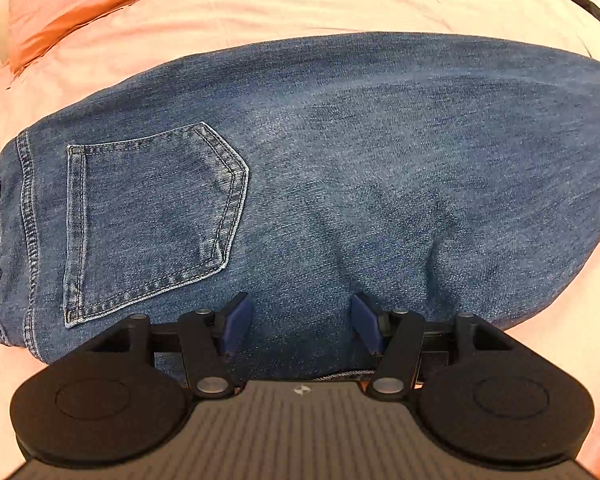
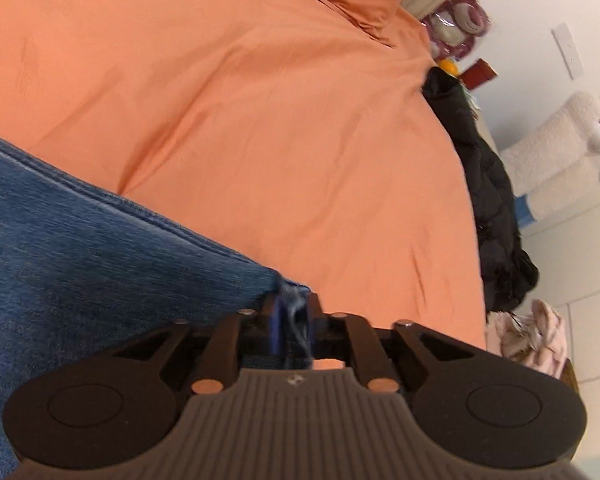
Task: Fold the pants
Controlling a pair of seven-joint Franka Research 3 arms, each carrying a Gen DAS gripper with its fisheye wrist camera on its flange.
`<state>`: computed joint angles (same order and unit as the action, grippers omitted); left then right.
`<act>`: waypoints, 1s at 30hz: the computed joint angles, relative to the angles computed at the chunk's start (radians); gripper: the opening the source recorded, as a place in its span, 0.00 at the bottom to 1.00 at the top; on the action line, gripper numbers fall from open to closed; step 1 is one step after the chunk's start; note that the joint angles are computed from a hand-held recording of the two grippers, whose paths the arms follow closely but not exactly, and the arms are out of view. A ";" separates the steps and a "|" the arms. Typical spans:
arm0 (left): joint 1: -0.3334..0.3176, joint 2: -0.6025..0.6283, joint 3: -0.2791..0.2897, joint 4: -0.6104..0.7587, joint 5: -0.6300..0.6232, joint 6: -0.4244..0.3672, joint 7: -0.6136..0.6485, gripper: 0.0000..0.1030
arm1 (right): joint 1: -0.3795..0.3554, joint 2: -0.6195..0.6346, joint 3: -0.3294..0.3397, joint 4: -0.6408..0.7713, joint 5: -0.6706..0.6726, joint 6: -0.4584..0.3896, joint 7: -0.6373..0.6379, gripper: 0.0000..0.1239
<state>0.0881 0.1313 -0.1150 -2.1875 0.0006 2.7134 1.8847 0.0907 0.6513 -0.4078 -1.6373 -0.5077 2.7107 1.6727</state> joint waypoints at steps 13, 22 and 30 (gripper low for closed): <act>0.003 -0.085 0.021 -0.035 -0.083 0.055 0.090 0.66 | -0.121 -0.242 0.108 -0.196 0.191 0.037 -0.006 0.36; 0.012 0.070 0.069 0.196 0.141 0.056 -0.019 0.71 | -0.098 -0.249 0.208 -0.235 0.324 0.035 -0.078 0.36; 0.129 0.142 0.110 0.295 0.204 0.046 -0.137 0.59 | -0.048 -0.212 0.364 -0.194 0.562 0.008 -0.245 0.36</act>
